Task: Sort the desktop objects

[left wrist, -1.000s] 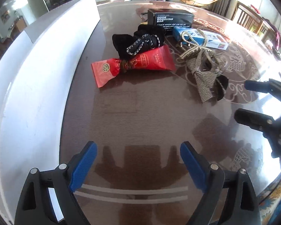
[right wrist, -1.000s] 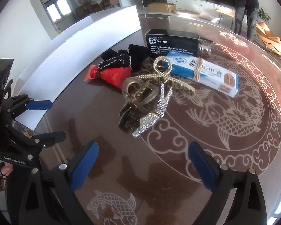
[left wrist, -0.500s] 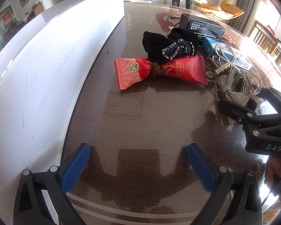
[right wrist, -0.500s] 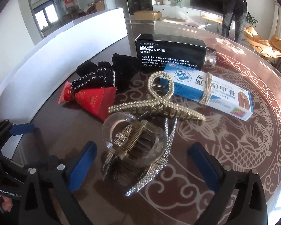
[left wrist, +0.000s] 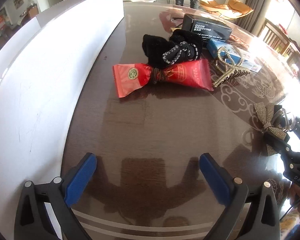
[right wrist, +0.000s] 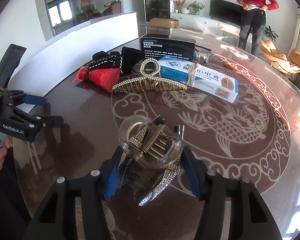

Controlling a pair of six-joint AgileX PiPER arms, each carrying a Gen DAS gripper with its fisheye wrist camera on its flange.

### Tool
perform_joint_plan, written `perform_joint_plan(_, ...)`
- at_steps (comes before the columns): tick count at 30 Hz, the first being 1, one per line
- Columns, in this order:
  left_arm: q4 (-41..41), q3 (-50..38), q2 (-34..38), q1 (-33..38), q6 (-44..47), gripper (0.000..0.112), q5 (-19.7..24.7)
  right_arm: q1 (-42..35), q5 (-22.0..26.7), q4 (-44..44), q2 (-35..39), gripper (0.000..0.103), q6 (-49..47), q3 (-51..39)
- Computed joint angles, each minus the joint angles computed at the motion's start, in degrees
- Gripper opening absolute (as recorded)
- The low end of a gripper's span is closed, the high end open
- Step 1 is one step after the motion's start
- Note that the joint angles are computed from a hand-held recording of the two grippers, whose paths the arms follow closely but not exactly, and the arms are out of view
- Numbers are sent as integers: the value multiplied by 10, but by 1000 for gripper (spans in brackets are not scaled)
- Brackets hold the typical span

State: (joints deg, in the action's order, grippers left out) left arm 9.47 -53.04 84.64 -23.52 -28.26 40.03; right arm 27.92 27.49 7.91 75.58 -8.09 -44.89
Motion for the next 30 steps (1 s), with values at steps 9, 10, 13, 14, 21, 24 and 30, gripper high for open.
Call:
perform_joint_plan(9,101,-126,89,3,116,103,6,-34,-14,72,-13,58,-45,17)
perform_joint_plan(10,94,-139,106,10,131,103,5,-34,-12,75,-11,58,-46,14)
perform_joint_plan(13,64,-179,154,23,162,103,-1,-43,-10,91,-12,58,-66,14)
perform_joint_plan(14,36,-183,157,31,186,103,-4,-43,-10,90,-12,58,-65,14)
perform_joint_plan(21,-121,-110,100,31,316,73,-18,-48,-9,97,-11,58,-74,13)
perform_joint_plan(24,-162,-84,65,23,350,67,7,-48,-10,99,-10,58,-76,12)
perform_joint_plan(30,68,-96,53,-40,141,68,25,-36,-13,71,-8,58,-45,11)
